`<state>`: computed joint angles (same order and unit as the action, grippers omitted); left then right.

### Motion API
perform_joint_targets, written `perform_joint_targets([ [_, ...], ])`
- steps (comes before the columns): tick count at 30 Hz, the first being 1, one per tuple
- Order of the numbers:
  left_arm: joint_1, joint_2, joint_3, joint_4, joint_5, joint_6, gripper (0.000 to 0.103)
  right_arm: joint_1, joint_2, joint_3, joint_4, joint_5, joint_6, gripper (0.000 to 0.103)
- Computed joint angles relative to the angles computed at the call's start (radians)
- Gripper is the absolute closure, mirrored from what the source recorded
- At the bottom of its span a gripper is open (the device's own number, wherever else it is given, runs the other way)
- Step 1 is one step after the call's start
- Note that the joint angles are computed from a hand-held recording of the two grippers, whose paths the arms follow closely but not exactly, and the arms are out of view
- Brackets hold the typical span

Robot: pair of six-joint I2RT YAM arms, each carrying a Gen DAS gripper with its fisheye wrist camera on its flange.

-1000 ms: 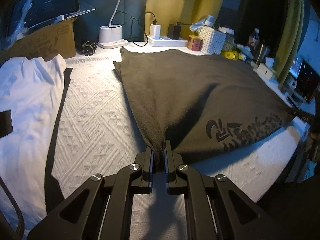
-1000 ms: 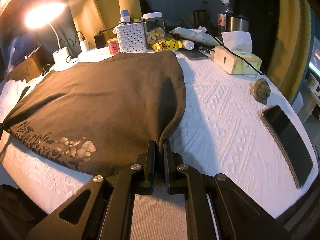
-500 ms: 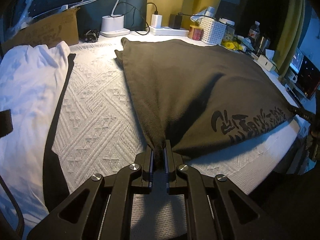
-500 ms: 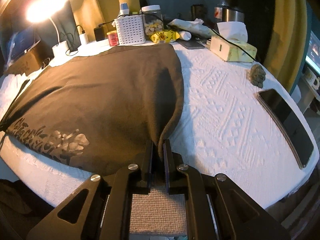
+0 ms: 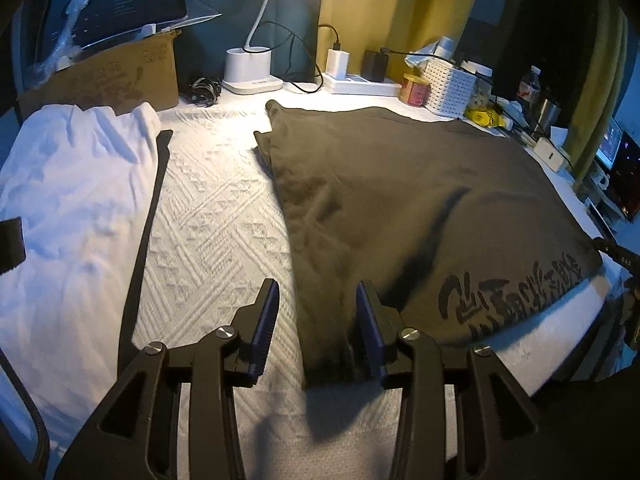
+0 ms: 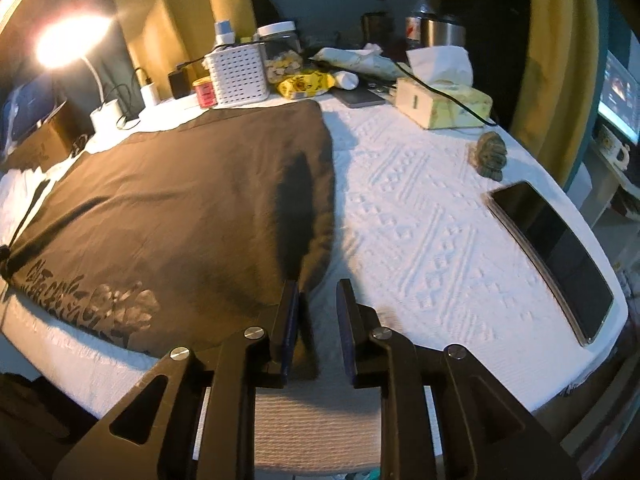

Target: Fold small clothes

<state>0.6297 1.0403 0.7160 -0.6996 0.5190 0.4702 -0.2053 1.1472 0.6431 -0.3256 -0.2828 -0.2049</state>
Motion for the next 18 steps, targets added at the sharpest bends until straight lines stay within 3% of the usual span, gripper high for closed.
perform_joint_targets([
  [4,-0.046,0.022,0.002,0.017,-0.037,-0.025,0.064,-0.031,0.028,0.007,-0.018,-0.064,-0.008,0.082],
  [7,-0.071,0.037,0.006,0.023,-0.053,-0.045,0.064,0.01,0.03,-0.011,-0.011,-0.043,-0.022,0.083],
  [9,-0.087,0.044,0.008,0.029,-0.064,-0.05,0.064,0.016,0.022,-0.027,0.015,-0.02,-0.013,0.098],
  [18,-0.116,0.104,0.048,0.066,-0.116,-0.087,0.064,-0.078,0.048,0.015,-0.002,-0.008,-0.028,0.098],
])
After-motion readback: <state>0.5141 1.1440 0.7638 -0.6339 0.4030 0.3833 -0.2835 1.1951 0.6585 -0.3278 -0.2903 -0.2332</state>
